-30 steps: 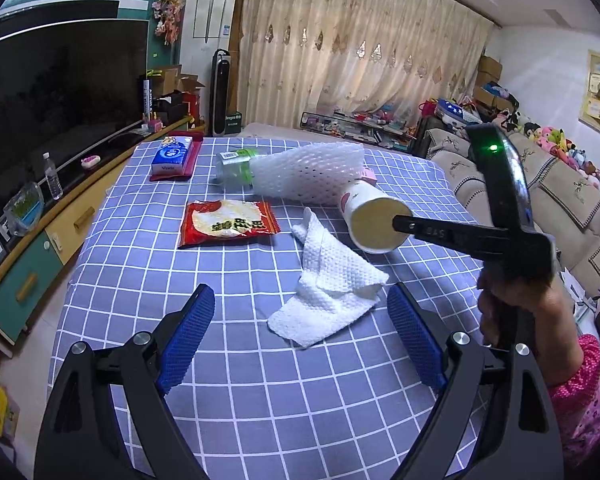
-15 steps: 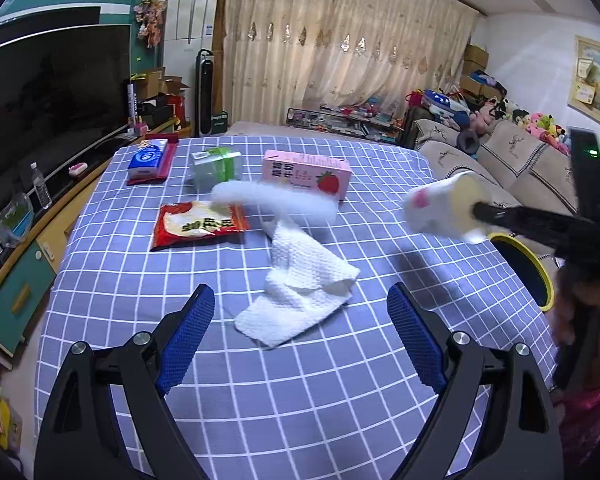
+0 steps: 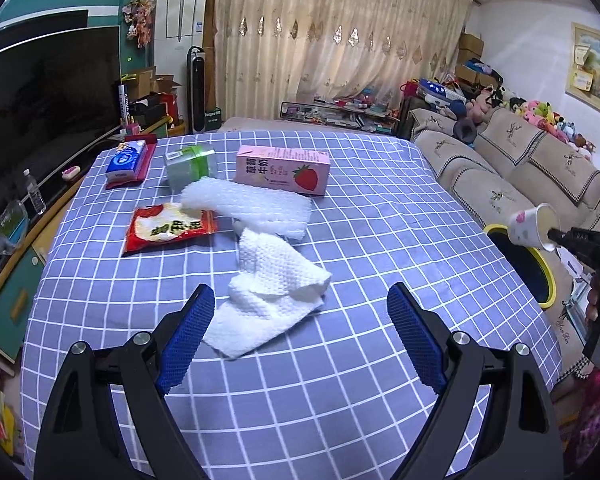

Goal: Collect trash
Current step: 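Carry the paper cup over the yellow bin and open the right gripper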

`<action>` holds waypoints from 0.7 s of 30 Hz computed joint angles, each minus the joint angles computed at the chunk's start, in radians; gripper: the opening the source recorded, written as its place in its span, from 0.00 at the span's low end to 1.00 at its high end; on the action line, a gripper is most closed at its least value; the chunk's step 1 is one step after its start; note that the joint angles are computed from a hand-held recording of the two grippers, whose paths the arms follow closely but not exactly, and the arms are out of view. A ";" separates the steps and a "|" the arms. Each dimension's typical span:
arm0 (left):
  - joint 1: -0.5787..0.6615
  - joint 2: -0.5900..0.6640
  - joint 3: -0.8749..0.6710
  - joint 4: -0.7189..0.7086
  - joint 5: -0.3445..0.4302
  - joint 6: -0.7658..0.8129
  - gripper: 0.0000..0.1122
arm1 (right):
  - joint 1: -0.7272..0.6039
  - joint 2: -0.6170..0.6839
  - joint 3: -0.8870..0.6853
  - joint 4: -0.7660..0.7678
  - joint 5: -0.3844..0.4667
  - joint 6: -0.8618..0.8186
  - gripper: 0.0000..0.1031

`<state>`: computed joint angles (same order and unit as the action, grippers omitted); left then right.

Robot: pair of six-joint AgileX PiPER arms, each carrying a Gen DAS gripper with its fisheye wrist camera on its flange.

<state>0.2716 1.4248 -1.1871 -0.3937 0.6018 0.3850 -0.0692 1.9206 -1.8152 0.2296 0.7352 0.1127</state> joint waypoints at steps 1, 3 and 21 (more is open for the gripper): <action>-0.012 0.005 -0.005 0.017 -0.001 -0.018 0.77 | -0.012 0.013 -0.006 -0.004 0.003 0.003 0.04; -0.037 0.016 -0.015 0.052 -0.004 -0.053 0.77 | -0.031 0.051 -0.034 -0.018 0.019 0.014 0.04; -0.119 0.104 -0.088 0.246 -0.003 -0.258 0.77 | -0.113 0.128 -0.049 0.063 0.031 -0.040 0.39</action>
<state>0.1528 1.5290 -1.2751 -0.1478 0.5988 0.1272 -0.1826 2.0482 -1.8638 0.2922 0.7660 0.0728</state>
